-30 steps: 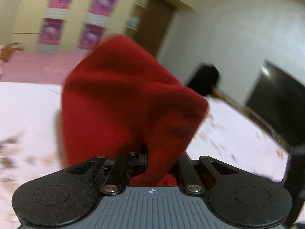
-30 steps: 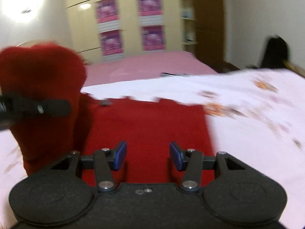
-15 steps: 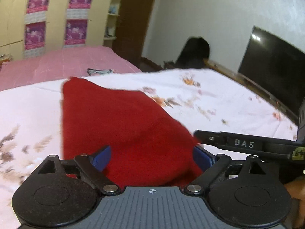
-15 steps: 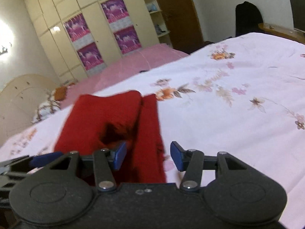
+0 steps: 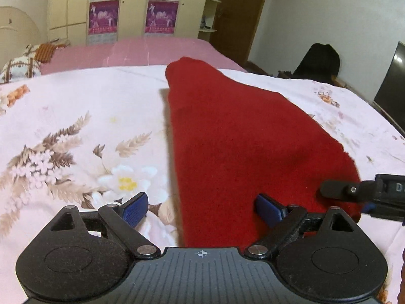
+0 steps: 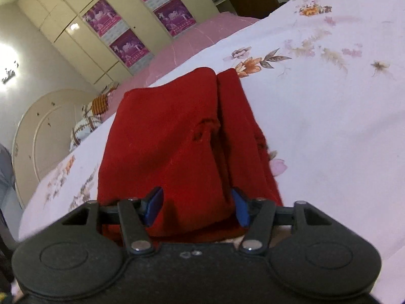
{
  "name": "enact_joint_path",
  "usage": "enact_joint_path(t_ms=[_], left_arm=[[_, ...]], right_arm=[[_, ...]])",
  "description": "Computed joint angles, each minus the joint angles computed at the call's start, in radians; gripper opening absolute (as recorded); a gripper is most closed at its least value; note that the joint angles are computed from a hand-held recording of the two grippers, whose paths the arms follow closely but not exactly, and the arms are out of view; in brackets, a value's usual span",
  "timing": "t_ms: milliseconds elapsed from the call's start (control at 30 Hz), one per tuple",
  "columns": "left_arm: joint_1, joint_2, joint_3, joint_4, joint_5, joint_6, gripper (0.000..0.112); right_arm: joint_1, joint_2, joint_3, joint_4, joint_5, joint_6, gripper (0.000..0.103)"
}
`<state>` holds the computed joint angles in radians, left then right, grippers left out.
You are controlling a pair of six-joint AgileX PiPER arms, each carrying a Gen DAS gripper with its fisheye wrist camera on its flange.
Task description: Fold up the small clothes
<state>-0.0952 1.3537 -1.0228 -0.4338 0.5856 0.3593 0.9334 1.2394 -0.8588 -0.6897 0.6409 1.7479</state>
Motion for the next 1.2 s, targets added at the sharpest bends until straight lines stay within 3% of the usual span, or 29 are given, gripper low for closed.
enact_joint_path(t_ms=[33, 133, 233, 300, 333, 367, 500, 600, 700, 767, 933, 1033, 1200], left_arm=[[-0.007, 0.007, -0.011, 0.012, 0.003, -0.023, 0.091], [0.004, -0.001, 0.004, -0.007, 0.003, -0.005, 0.091], [-0.011, 0.04, -0.009, -0.013, -0.03, -0.002, 0.091], [-0.019, 0.045, -0.014, 0.0, -0.035, -0.022, 0.091], [-0.021, 0.042, -0.018, -0.001, -0.033, -0.025, 0.091], [-0.026, 0.057, -0.02, -0.018, -0.054, -0.01, 0.091], [-0.05, 0.048, -0.032, -0.072, -0.071, 0.031, 0.091], [-0.094, 0.069, -0.048, -0.027, -0.073, -0.021, 0.091], [-0.112, 0.124, -0.059, 0.032, -0.049, -0.089, 0.091], [-0.097, 0.121, -0.042, -0.018, -0.055, -0.057, 0.091], [-0.074, 0.085, -0.074, -0.031, -0.027, -0.03, 0.091], [-0.041, 0.097, -0.129, -0.082, -0.021, -0.012, 0.091], [-0.052, 0.223, -0.293, 0.046, -0.04, -0.145, 0.091]], right_arm=[[-0.001, 0.003, -0.008, 0.001, 0.0, -0.011, 0.032], [-0.018, 0.008, -0.019, 0.012, -0.021, -0.046, 0.032], [-0.054, 0.036, -0.02, 0.04, -0.059, -0.092, 0.042], [-0.081, 0.054, -0.024, 0.057, -0.09, -0.125, 0.031], [-0.089, 0.053, -0.027, 0.066, -0.096, -0.148, 0.02], [-0.085, 0.034, -0.02, 0.051, -0.097, -0.131, 0.018], [0.004, -0.038, -0.041, -0.102, 0.059, -0.062, 0.015], [0.001, -0.101, -0.006, -0.075, 0.093, -0.074, 0.013], [-0.011, -0.095, 0.069, 0.012, 0.051, -0.073, 0.013], [0.01, -0.072, 0.087, -0.015, 0.056, -0.037, 0.016], [0.093, -0.12, 0.061, -0.114, 0.201, 0.04, 0.029], [0.106, -0.12, 0.024, -0.183, 0.257, 0.043, 0.029], [-0.05, -0.002, -0.107, -0.154, 0.148, -0.179, 0.026]])
